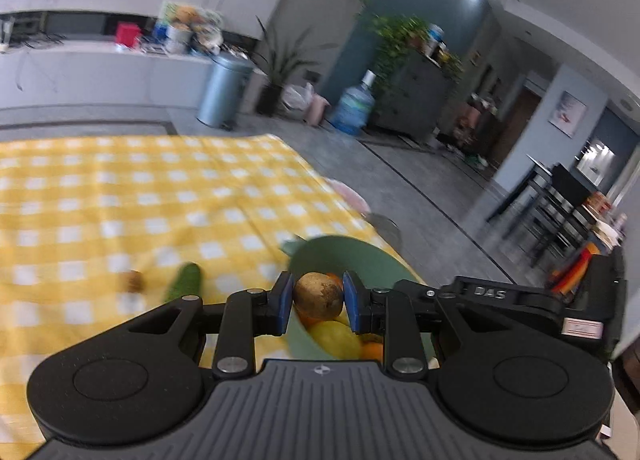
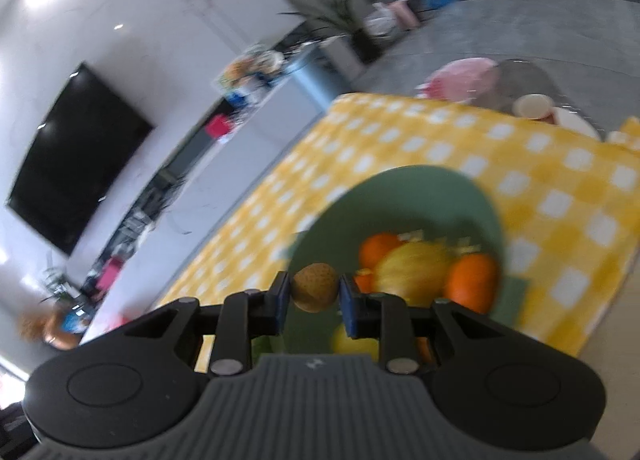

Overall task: Organize fruits
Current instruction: 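Carry both kiwis over the green colander and open both tools to drop them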

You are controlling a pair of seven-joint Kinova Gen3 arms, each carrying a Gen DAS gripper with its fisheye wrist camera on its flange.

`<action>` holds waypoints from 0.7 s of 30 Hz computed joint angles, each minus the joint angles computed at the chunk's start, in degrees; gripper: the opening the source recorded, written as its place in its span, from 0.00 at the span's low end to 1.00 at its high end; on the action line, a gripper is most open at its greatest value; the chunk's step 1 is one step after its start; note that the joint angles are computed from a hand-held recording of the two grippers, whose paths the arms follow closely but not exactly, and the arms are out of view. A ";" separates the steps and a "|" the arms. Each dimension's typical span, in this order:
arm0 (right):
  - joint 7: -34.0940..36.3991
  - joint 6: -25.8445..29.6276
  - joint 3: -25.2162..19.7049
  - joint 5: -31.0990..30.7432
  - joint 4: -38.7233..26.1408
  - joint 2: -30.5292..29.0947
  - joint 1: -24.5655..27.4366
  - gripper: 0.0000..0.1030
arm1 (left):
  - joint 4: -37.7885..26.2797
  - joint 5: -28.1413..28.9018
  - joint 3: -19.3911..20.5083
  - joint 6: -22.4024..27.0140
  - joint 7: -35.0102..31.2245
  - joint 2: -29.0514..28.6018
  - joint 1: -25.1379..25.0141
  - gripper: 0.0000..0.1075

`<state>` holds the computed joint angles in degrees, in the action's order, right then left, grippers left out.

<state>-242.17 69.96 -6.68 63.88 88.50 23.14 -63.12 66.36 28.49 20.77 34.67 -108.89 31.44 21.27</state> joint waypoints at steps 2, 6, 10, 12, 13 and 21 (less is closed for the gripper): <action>-0.51 1.31 0.03 -1.68 0.43 0.14 0.13 0.23 | -2.66 -0.61 -0.63 1.49 1.59 1.98 1.39 0.28; -5.94 -1.67 -0.29 -2.62 4.56 -1.40 1.24 0.23 | -6.98 -1.74 -1.35 3.62 4.13 5.37 3.26 0.28; -9.10 -2.59 -0.95 -2.02 6.30 -1.76 1.91 0.23 | -10.44 -3.12 -2.30 5.02 6.51 7.92 5.05 0.28; -8.30 -0.92 -1.02 -2.81 5.18 -1.07 1.82 0.22 | -11.21 -3.32 -2.01 5.54 6.68 8.52 5.15 0.28; -8.39 -0.54 -0.95 -2.78 5.02 -0.92 1.68 0.23 | -11.38 -3.24 -1.70 5.52 6.40 8.79 5.08 0.28; -14.66 1.20 -1.05 0.11 6.57 -0.47 1.16 0.23 | -15.25 -4.39 -2.26 8.94 6.78 11.15 6.21 0.28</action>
